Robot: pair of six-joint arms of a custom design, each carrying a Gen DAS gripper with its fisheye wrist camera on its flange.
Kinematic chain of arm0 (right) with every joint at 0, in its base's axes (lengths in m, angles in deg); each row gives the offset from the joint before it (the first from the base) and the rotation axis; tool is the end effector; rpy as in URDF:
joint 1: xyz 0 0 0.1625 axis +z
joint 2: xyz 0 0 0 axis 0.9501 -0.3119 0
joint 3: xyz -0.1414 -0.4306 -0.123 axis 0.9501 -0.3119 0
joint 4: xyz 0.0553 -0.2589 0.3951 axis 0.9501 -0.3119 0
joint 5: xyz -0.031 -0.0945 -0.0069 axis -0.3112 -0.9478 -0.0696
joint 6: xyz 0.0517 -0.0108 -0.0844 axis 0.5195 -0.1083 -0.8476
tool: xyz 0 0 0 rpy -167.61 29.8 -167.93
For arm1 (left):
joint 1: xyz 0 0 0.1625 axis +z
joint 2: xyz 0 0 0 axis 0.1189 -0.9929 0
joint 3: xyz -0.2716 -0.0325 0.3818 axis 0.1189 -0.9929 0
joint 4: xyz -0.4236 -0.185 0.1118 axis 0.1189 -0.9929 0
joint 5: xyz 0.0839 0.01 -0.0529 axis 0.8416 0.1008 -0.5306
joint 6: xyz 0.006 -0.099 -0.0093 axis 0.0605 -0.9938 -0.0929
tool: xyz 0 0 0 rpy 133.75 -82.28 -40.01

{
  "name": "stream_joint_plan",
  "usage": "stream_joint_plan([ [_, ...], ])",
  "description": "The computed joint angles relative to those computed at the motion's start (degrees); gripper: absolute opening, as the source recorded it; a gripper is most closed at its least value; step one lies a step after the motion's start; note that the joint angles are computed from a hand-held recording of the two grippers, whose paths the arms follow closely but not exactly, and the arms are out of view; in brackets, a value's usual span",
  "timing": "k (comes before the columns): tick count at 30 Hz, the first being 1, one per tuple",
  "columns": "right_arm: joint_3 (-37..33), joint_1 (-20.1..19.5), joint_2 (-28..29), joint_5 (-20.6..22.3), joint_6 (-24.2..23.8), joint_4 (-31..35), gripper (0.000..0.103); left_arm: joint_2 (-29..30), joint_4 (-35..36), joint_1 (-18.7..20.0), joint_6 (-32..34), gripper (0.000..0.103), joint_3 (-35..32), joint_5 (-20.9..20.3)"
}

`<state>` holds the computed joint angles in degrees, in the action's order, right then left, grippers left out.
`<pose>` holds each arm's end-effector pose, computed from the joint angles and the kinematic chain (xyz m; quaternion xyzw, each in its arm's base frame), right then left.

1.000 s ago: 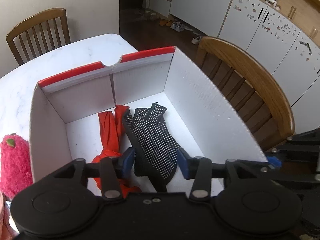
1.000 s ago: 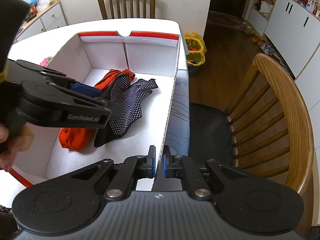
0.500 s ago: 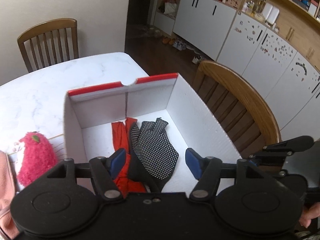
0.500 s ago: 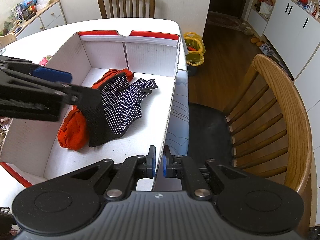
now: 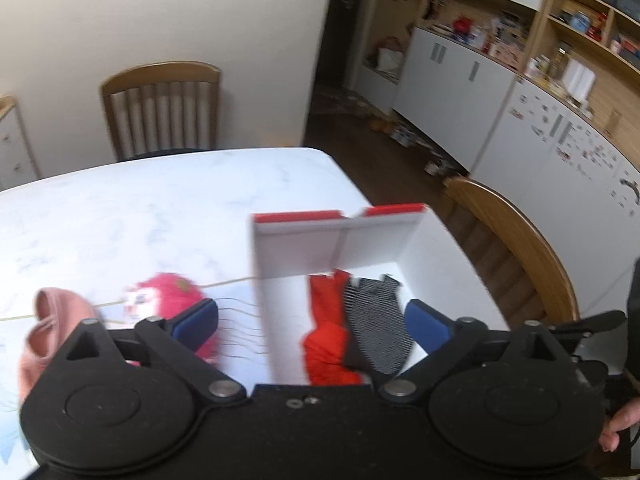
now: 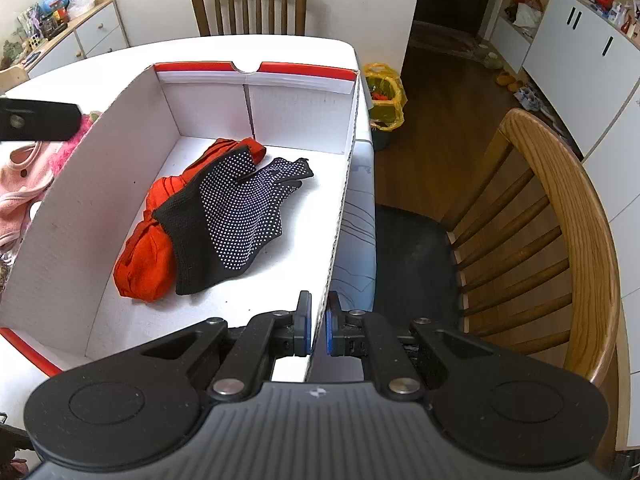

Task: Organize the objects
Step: 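Move the left gripper back to the pink fleece cloth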

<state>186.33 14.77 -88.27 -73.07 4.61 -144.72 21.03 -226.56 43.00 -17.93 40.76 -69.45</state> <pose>0.0307 -0.6227 0.3425 0.0257 -0.8808 0.2550 0.3982 -0.3934 -0.7426 0.0273 0.3670 0.8902 -0.1992 0.1824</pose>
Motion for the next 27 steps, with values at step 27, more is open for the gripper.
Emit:
stream_joint_plan([
  [27,-1.06,1.69,2.29,-5.75,-1.07,-0.95,0.006,-4.25,1.28,8.62,-3.49,0.102,0.19,16.76],
])
